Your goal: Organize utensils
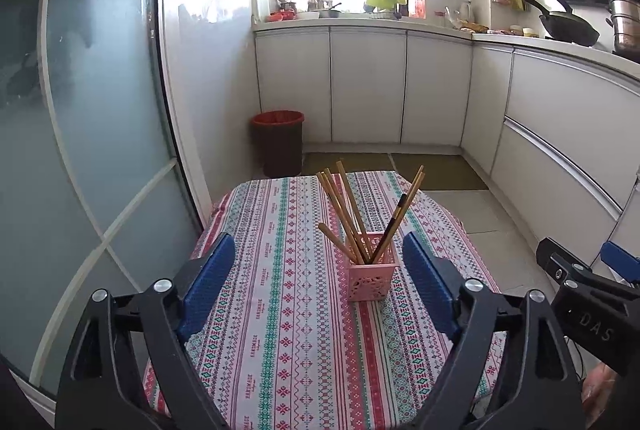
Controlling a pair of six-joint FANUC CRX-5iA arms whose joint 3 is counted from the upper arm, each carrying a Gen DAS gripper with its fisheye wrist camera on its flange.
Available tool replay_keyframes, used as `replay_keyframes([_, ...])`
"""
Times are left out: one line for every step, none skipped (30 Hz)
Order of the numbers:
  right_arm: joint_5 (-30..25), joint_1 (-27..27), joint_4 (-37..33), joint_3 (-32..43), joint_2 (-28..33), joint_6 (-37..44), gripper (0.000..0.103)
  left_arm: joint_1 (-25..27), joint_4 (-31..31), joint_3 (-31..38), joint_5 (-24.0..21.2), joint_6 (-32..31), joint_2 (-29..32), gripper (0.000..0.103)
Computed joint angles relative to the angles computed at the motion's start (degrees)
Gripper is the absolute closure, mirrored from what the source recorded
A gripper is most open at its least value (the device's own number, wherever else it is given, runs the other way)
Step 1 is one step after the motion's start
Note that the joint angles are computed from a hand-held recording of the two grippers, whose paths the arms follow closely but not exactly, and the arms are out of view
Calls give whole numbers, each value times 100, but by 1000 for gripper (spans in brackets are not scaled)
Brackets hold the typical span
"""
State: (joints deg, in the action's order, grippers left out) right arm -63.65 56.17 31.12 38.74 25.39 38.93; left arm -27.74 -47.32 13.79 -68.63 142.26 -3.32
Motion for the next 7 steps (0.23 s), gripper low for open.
replay_keyframes([-15, 0, -7, 28, 17, 7, 7, 13, 21, -12, 11, 53, -12, 8])
replay_keyframes([-17, -1, -5, 23, 17, 0, 7, -21, -43, -2, -34, 136, -12, 7])
replay_keyframes([-32, -5, -9, 36, 27, 3, 7, -55, -101, 9, -56, 183, -13, 7])
replay_keyframes([-46, -10, -23, 47, 36, 4, 7, -62, -110, 9, -46, 189, -20, 7])
replay_keyframes([-56, -15, -51, 58, 40, 11, 7, -66, -110, 21, -55, 189, -13, 7])
replay_keyframes([-75, -14, -67, 92, 55, 18, 7, -72, -116, 37, -68, 177, -3, 7])
replay_keyframes([-72, -13, -65, 83, 49, 11, 7, -79, -123, 55, -89, 162, 12, 7])
